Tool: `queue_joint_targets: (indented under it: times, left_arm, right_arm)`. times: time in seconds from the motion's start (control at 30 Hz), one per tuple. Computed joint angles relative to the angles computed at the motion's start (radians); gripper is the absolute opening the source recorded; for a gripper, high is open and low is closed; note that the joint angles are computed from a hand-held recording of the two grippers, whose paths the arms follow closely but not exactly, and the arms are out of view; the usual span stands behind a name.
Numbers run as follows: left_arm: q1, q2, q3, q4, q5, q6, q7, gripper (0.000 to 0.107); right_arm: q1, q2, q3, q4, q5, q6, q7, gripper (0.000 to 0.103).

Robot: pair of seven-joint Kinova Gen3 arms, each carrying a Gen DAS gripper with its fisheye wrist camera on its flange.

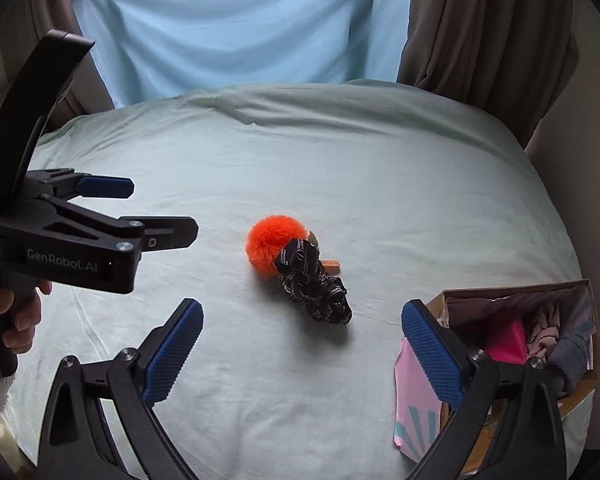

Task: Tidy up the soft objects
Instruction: 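Grasp the orange pom-pom keychain with left tool while right tool grasps black patterned cloth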

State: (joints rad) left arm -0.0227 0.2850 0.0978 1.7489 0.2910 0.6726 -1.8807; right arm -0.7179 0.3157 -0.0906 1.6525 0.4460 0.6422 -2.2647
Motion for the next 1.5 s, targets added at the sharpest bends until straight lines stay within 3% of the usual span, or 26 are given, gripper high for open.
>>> queue_joint_targets:
  times: [0.07,0.2,0.43,0.53,0.6,0.77,1.0,1.13,1.5]
  left_arm:
    - [-0.001,0.059,0.013,-0.027,0.014,-0.01,-0.016,0.102]
    - [-0.008,0.157,0.041,-0.078,0.033,-0.027,-0.046,0.102]
    - [-0.002,0.278,0.072,-0.164,0.037,-0.028,-0.065,0.102]
    - [0.002,0.315,0.077,-0.187,0.032,-0.027,-0.063,0.102]
    - [0.001,0.336,0.083,-0.198,0.034,-0.025,-0.063,0.097]
    - [0.019,0.387,0.078,-0.235,0.012,-0.008,-0.049,0.07]
    - [0.071,0.388,0.058,-0.207,-0.049,-0.085,-0.03,0.046]
    - [0.054,0.384,0.072,-0.197,-0.046,-0.1,-0.019,0.039]
    - [0.085,0.306,0.03,-0.151,-0.085,-0.114,0.096,0.038]
  right_arm:
    - [0.014,0.038,-0.001,-0.014,-0.005,-0.007,0.027,0.098]
    - [0.025,0.114,0.006,-0.043,-0.015,-0.024,0.094,0.086]
    - [0.032,0.196,0.036,-0.075,-0.069,-0.058,0.158,0.081]
    - [0.044,0.229,0.034,-0.1,-0.104,-0.056,0.197,0.069]
    - [0.038,0.248,0.047,-0.113,-0.111,-0.058,0.207,0.066]
    - [0.026,0.271,0.074,-0.127,-0.121,-0.076,0.21,0.062]
    - [0.021,0.304,0.096,-0.155,-0.132,-0.077,0.205,0.037]
    - [-0.017,0.305,0.136,-0.147,-0.104,-0.08,0.154,0.033]
    - [-0.032,0.229,0.14,-0.088,-0.057,-0.1,0.079,0.029]
